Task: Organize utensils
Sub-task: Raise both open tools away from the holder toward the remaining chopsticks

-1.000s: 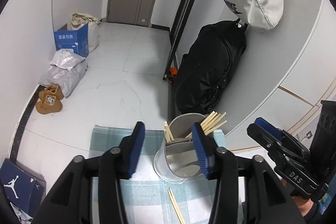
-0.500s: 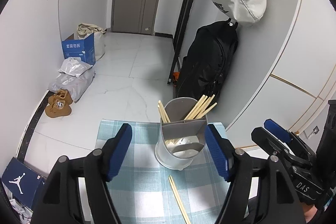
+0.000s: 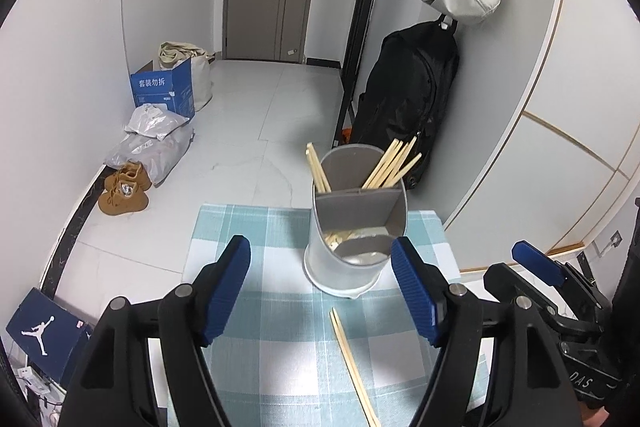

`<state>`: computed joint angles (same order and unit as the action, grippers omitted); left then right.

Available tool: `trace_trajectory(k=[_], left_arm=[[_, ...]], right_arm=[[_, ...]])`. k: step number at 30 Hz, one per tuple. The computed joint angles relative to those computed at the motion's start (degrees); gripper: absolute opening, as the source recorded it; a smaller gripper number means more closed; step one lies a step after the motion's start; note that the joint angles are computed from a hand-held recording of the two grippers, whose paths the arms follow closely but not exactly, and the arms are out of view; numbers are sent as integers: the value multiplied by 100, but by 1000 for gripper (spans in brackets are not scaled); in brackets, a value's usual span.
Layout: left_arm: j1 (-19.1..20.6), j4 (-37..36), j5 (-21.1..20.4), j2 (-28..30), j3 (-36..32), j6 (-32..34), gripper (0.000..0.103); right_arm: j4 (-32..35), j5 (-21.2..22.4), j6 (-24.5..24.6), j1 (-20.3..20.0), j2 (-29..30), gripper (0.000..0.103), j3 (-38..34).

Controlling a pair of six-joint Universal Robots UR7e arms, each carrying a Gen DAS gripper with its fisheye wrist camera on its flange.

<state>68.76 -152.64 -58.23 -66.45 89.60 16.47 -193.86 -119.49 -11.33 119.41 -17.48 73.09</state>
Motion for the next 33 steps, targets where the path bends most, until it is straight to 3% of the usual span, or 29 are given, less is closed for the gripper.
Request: trace_trajectory(k=[15,20,25,30,33], left_arm=[[293,-622,164,260,277,209,69],[456,-497,154,400,184,100,69],[618,-626,315,513,168,138,69],[718,-142,335,630,-115,-204,69],[713,-272,405,656,-120,-83,69]], right_arm=[[369,6,259,-292,266,77,8],[802,44,311,-373,353,65,-106],[1236,13,458,-452,487,64,-257],[1797,-23,673,-520,658,53,-475],[2110,-123,583,-509,827,49,-746]])
